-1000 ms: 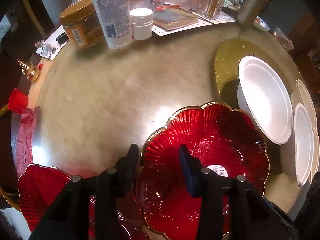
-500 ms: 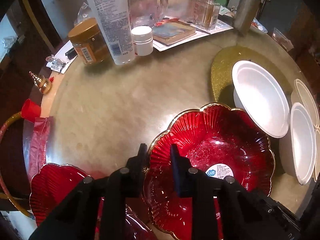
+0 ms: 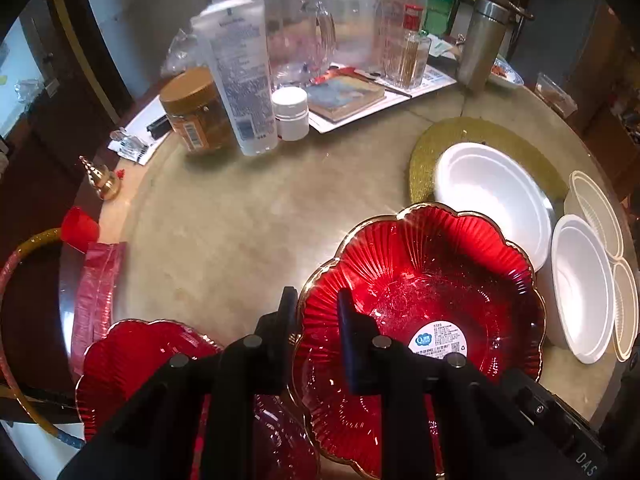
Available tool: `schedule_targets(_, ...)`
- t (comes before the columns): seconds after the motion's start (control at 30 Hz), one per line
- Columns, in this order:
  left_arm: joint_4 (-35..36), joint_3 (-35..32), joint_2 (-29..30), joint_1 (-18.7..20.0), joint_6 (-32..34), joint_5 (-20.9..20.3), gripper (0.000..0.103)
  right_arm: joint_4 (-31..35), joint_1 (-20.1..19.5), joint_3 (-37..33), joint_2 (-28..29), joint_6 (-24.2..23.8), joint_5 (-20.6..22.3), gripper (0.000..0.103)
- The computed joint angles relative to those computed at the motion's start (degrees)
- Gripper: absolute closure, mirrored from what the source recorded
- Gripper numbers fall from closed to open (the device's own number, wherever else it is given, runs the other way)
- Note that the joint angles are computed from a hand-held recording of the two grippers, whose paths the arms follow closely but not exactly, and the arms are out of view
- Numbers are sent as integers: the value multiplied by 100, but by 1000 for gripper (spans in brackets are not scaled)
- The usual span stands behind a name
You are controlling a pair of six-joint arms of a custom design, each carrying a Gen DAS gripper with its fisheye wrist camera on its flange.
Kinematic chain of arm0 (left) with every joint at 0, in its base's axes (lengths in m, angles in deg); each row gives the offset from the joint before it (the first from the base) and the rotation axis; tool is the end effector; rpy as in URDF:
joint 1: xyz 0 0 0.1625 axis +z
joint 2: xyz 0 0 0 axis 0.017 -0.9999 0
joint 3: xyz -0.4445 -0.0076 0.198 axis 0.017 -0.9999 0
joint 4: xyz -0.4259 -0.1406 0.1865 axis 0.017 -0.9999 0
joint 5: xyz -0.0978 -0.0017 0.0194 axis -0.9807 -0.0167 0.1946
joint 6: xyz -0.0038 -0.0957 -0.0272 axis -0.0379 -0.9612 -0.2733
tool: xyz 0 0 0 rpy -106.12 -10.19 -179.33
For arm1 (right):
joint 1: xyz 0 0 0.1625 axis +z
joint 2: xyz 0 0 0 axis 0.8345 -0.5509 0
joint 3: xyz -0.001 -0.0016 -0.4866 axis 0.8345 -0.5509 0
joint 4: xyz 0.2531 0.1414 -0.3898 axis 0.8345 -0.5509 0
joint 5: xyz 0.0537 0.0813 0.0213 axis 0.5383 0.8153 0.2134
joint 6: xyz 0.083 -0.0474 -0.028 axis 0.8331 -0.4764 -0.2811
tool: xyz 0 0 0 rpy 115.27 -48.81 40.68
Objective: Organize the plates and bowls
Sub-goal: 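Grasp the rim of the smaller red stickered plate with both grippers, then carry the smaller red plate onto the large red plate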
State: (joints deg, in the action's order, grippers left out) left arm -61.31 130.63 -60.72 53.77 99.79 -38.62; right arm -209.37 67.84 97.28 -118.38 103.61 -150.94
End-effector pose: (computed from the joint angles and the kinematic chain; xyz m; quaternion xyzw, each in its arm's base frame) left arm -0.1157 -0.4942 0.2323 0.3669 0.8795 -0.0852 0.2909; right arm 0.3070 -0.3351 -0.0554 -0.2584 -0.8456 0.4644 0.0503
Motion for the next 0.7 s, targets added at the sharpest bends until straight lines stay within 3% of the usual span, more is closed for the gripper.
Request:
schedule_targets(0.47,-503,410,-927,-103,302,-24,86,-106,169,-235,86,-599,52,92)
schedule_targets(0.7,-717,588,-1396,63,515,-82,86,55,334,-430,128,-957,-47,92)
